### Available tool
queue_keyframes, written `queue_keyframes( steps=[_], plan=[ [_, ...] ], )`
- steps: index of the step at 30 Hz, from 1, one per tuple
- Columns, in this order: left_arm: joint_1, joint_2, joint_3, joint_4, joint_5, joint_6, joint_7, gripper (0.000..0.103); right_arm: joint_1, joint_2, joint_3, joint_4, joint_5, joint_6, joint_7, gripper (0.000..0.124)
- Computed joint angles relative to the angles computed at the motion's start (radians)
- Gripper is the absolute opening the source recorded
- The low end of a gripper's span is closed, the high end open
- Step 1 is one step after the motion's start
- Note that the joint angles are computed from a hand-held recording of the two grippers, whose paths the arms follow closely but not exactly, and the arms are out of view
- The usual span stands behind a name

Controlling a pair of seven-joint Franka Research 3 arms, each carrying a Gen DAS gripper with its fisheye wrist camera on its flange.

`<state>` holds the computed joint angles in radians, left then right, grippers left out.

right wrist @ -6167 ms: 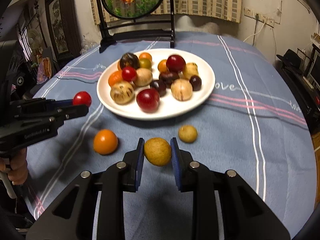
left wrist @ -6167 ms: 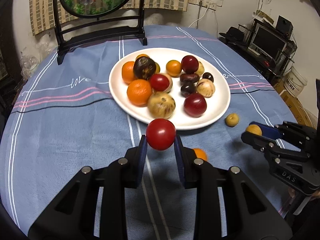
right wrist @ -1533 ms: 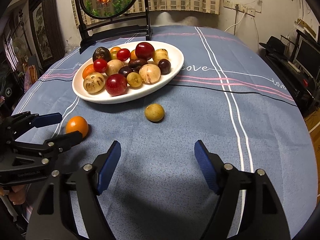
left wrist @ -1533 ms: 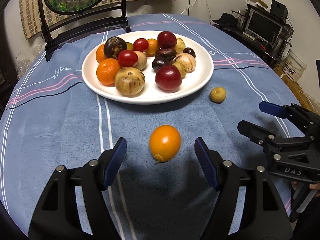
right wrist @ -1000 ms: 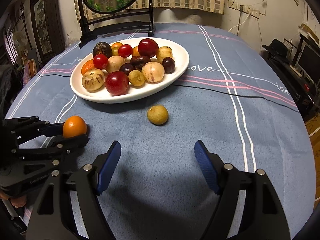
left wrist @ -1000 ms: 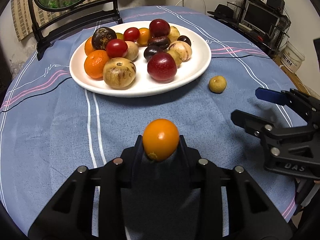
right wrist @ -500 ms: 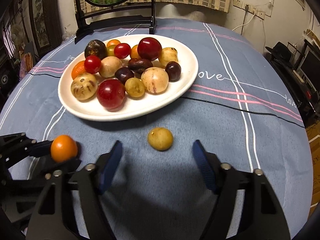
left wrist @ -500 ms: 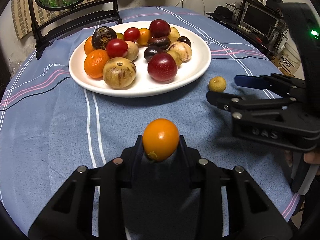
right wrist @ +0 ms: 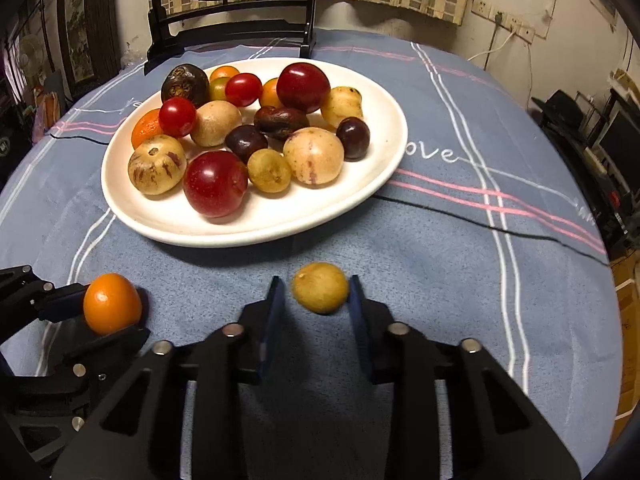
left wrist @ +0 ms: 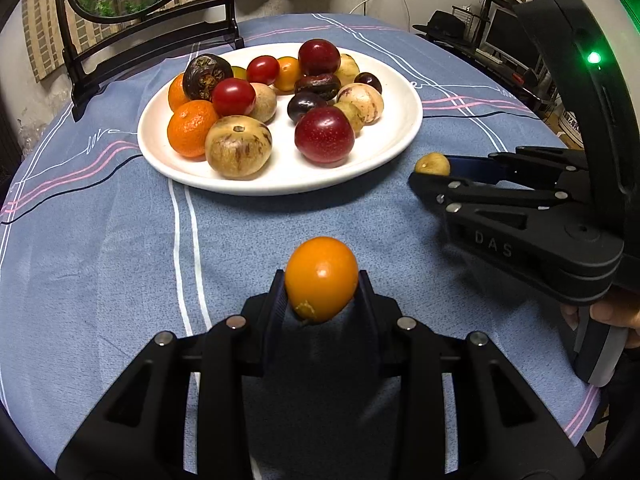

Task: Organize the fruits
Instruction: 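Grasp an orange tangerine with the left tool while the right tool grasps a yellow-green fruit, then carry both fruits onto the white plate and open both tools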

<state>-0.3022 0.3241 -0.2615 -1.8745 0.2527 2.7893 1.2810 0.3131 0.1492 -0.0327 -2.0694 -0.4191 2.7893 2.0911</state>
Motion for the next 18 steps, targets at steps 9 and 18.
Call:
queue_keyframes(
  steps=[9, 18],
  plan=[
    [-0.028, -0.019, 0.033, -0.012, 0.081, 0.001, -0.063, 0.035, -0.016, -0.072, 0.007, -0.074, -0.029, 0.050, 0.031, 0.027],
    [-0.009, -0.064, 0.018, -0.041, 0.077, 0.029, -0.061, 0.035, -0.071, -0.152, 0.054, -0.149, -0.028, 0.104, 0.038, 0.028]
  ],
)
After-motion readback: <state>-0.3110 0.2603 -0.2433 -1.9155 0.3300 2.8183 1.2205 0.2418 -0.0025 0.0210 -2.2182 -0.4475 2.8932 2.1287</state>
